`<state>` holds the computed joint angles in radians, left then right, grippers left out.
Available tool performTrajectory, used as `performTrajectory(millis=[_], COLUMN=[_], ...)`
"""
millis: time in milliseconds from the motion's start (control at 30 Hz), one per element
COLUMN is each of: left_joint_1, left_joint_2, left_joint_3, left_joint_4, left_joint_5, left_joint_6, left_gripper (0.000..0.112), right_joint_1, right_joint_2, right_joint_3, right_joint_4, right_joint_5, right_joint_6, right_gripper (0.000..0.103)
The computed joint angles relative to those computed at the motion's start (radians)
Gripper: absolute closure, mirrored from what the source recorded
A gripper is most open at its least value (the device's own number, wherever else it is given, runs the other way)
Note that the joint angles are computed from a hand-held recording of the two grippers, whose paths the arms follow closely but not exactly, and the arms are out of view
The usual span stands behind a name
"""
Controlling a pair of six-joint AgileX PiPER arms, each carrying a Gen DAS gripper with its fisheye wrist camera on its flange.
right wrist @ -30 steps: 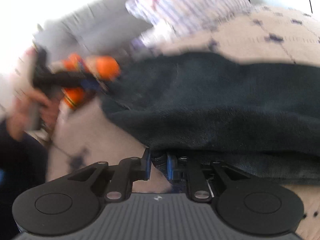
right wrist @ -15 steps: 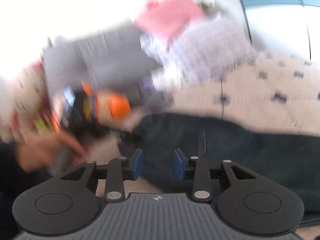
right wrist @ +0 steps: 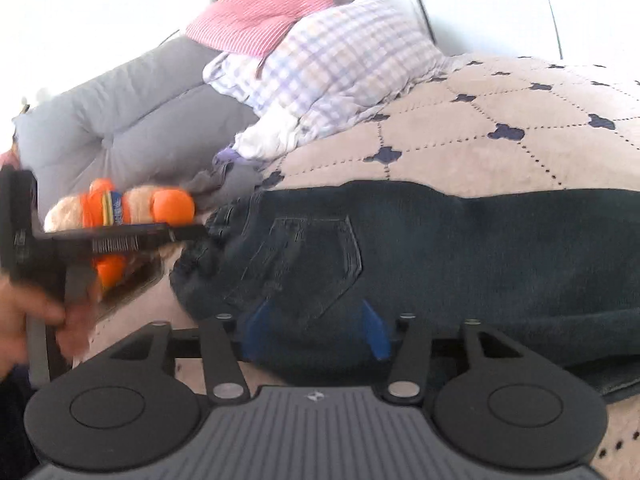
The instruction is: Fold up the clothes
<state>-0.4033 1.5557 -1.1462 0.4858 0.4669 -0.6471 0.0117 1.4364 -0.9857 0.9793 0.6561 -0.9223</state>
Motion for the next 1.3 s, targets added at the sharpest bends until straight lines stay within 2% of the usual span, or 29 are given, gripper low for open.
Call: performTrajectory(millis=[67, 133, 200, 267, 333, 433, 533, 567, 600, 633, 667, 867, 1067, 1133, 1200, 1233, 1300], left_joint_1=[0.016, 0.010, 0.024, 0.059, 0.081, 0.085, 0.102, 0.116, 0.131, 0.146, 0.156, 0.153, 0.142, 0.171, 0.236, 0.274, 0.340], left_joint_2=[0.040, 0.048, 0.046, 0.041, 0.042, 0.043, 0.037, 0.038, 0.040, 0.043, 0.044, 0.010, 0.010, 0.008, 0.001, -0.003, -0.022], left_joint_3=[-0.015, -0.003, 0.007, -0.013, -0.026, -0.027, -0.011, -0.009, -0.010, -0.012, -0.014, 0.016, 0.022, 0.010, -0.005, -0.013, -0.018], left_joint_4=[-0.038, 0.064, 0.066, -0.079, -0.168, -0.189, -0.249, -0.301, -0.355, -0.408, -0.436, -0.353, -0.355, -0.434, -0.592, -0.658, -0.693], left_joint_5=[0.027, 0.022, 0.006, 0.021, 0.031, 0.032, 0.016, 0.014, 0.016, 0.019, 0.023, 0.025, 0.071, 0.087, 0.109, 0.118, 0.108], left_joint_6=[0.039, -0.019, -0.054, 0.035, 0.100, 0.115, 0.185, 0.230, 0.279, 0.330, 0.358, 0.255, 0.257, 0.308, 0.428, 0.472, 0.478], left_gripper=[0.032, 0.026, 0.026, 0.026, 0.027, 0.027, 0.027, 0.026, 0.026, 0.026, 0.026, 0.026, 0.026, 0.026, 0.027, 0.027, 0.027], right_joint_1=[0.077, 0.135, 0.118, 0.099, 0.115, 0.165, 0.205, 0.209, 0.210, 0.210, 0.208, 0.181, 0.256, 0.270, 0.303, 0.312, 0.324], right_joint_2=[0.035, 0.022, 0.019, 0.022, 0.102, 0.319, 0.512, 0.552, 0.586, 0.616, 0.631, 0.583, 0.623, 0.638, 0.659, 0.657, 0.618], right_joint_3=[-0.016, -0.006, -0.044, -0.078, -0.196, -0.492, -0.772, -0.824, -0.867, -0.913, -0.937, -0.859, -0.880, -0.897, -0.911, -0.912, -0.884], right_joint_4=[-0.200, -0.335, -0.309, -0.194, -0.225, -0.429, -0.625, -0.646, -0.662, -0.684, -0.689, -0.608, -0.807, -0.875, -0.998, -1.004, -0.898], right_joint_5=[-0.061, -0.112, -0.094, -0.144, -0.152, -0.041, 0.106, 0.137, 0.169, 0.204, 0.220, 0.099, 0.052, 0.034, 0.024, 0.019, -0.012], right_joint_6=[0.112, 0.169, 0.171, 0.071, 0.073, 0.163, 0.260, 0.266, 0.275, 0.297, 0.310, 0.337, 0.470, 0.595, 0.683, 0.668, 0.610], right_gripper=[0.049, 0.050, 0.051, 0.049, 0.047, 0.046, 0.047, 0.058, 0.074, 0.097, 0.098, 0.098, 0.097, 0.097, 0.096, 0.095, 0.094])
